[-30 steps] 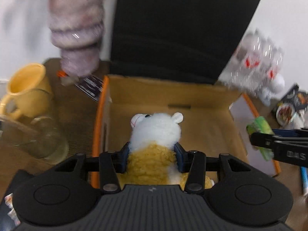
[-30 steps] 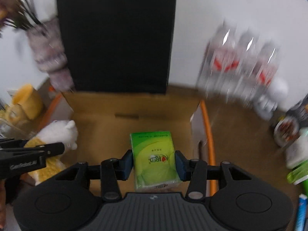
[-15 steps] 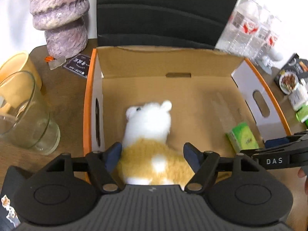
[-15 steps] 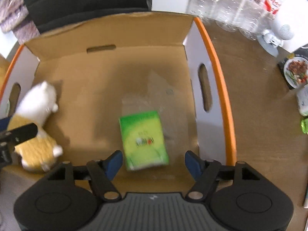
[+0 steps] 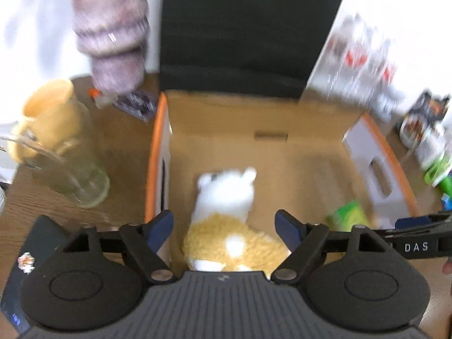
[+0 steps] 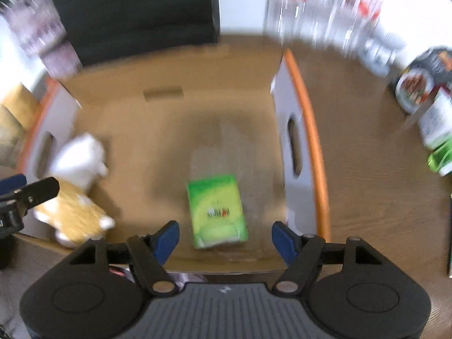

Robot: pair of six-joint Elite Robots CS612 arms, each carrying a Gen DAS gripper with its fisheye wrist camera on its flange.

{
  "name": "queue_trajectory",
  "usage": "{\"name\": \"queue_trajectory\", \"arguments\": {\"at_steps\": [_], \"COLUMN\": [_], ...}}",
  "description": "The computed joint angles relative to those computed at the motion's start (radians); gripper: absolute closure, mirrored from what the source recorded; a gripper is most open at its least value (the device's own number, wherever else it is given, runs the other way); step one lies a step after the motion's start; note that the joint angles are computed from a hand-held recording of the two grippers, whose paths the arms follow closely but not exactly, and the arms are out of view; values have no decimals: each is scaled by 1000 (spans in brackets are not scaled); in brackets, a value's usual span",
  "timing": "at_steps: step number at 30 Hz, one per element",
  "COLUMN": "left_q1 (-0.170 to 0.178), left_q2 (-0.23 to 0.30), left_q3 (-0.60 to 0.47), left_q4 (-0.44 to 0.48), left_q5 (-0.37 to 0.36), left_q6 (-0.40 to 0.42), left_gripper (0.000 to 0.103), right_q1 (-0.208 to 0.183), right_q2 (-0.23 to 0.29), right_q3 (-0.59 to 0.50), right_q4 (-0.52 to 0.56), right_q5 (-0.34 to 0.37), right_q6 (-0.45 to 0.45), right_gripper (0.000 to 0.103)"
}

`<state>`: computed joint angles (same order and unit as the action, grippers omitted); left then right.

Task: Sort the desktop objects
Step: 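Carry the tissue pack into the box with the right tool while the left tool drops the plush toy in, then withdraw both tools from the box back over the table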

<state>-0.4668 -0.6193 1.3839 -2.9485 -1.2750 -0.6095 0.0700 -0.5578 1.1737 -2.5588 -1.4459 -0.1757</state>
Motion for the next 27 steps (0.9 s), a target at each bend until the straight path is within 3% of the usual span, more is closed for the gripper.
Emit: {"name": "queue_trajectory", "arguments": {"at_steps": [2,4,5,10,12,16,19,22,25,27], "left_q1": [-20,-55,-72,-171,-204,-268,-301,-323,-327,-326], "left_q2": [-35,-72,-86,-127,-125,-110,-95,-84,-73,-71], "left_q3": [55,129,166,344,388,454,494,524,542,542], "left_q4": [-76,-179,-229,-446,-482,-486,-527,-531,-559,-544], "left_q5": [50,127,158,253,286,341,338,339,323,350], "left_q6": [1,3,3,-15,-28,-67,-85,-126,-146,-169], "left_gripper": [15,2,0,0,0,0,0,0,0,0], "right_q1": [-16,-38,-49,-100,-118,-136,-135,-134,-134,-134], "right_q2": [-47,-89,-112,-192,-210,-212,-203,-188,-184,-184], "right_q3": [90,186,244,508,596,705,761,802,820,826], "right_q4": [-134,-288,-379,-691,-746,-806,-858,-919,-942,-949], "right_q5": [56,126,159,253,279,295,265,241,232,228], "right_q6": [10,20,17,-30,-52,-38,-41,-55,-73,-77], "right_gripper": [24,14,12,8,3,3,4,4,4,4]}}
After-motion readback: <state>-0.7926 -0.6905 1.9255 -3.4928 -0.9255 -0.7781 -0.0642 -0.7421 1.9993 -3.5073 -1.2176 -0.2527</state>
